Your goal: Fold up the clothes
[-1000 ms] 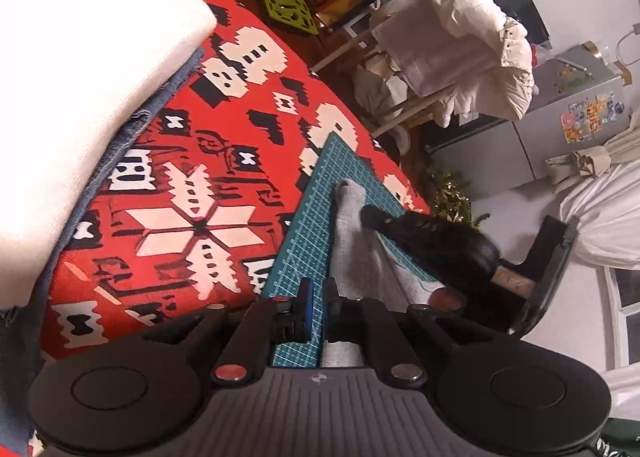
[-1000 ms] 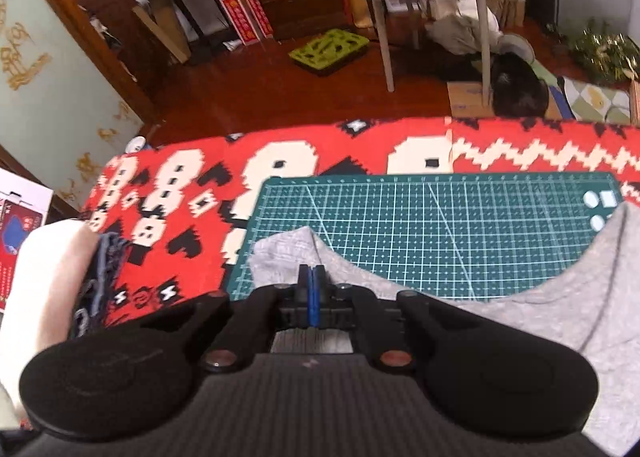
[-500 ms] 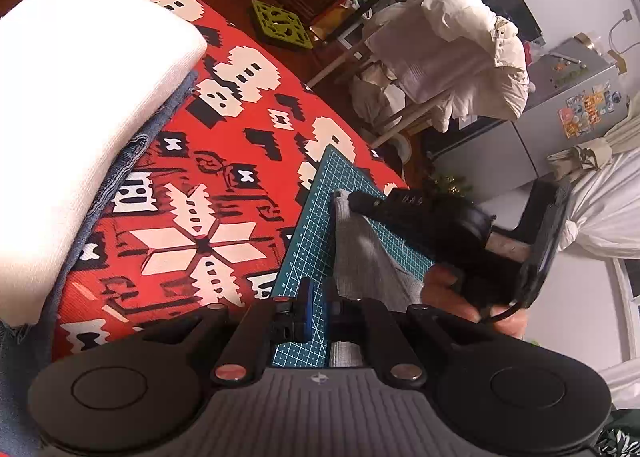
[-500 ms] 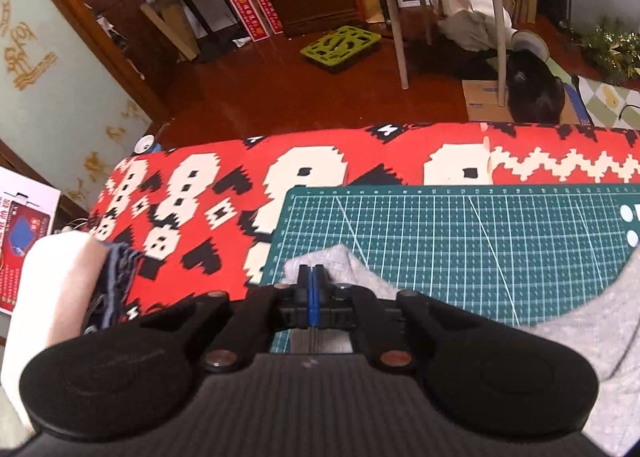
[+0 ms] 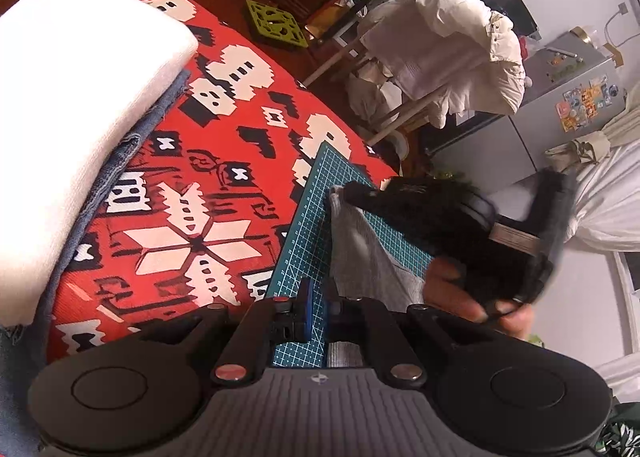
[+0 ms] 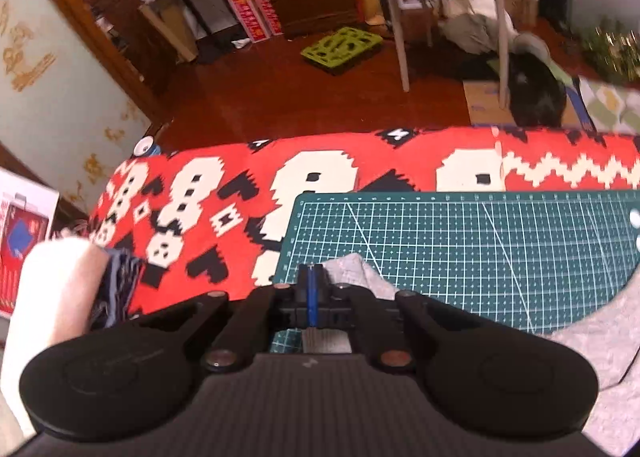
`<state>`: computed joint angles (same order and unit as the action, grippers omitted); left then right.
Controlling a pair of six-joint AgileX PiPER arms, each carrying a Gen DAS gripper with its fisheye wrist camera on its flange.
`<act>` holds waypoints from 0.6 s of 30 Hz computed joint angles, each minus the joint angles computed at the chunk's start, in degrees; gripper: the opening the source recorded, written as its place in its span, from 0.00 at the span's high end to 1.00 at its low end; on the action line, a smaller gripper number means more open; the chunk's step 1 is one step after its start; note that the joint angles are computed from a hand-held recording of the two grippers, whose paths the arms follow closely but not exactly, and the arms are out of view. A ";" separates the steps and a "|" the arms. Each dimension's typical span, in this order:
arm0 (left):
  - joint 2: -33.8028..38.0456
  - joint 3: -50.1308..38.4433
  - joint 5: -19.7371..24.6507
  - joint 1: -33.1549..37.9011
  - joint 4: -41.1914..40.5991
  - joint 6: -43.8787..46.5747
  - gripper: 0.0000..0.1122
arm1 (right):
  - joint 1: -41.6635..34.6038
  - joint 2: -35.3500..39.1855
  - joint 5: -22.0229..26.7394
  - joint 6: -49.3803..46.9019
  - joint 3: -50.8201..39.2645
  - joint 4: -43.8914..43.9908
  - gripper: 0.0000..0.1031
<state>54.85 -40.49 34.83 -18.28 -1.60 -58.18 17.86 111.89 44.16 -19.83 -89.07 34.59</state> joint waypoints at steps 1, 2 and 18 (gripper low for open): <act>0.09 0.00 -0.02 -0.10 -0.05 0.04 0.96 | -0.39 -1.02 -0.17 -1.17 0.96 0.96 0.99; 0.08 -0.03 -0.01 -0.22 -0.05 0.01 0.96 | -0.84 -2.53 -0.44 -2.76 2.52 1.61 0.99; 0.18 -0.13 -0.19 -0.18 -1.56 1.06 0.96 | -8.51 -11.80 0.88 -11.30 16.82 3.94 1.00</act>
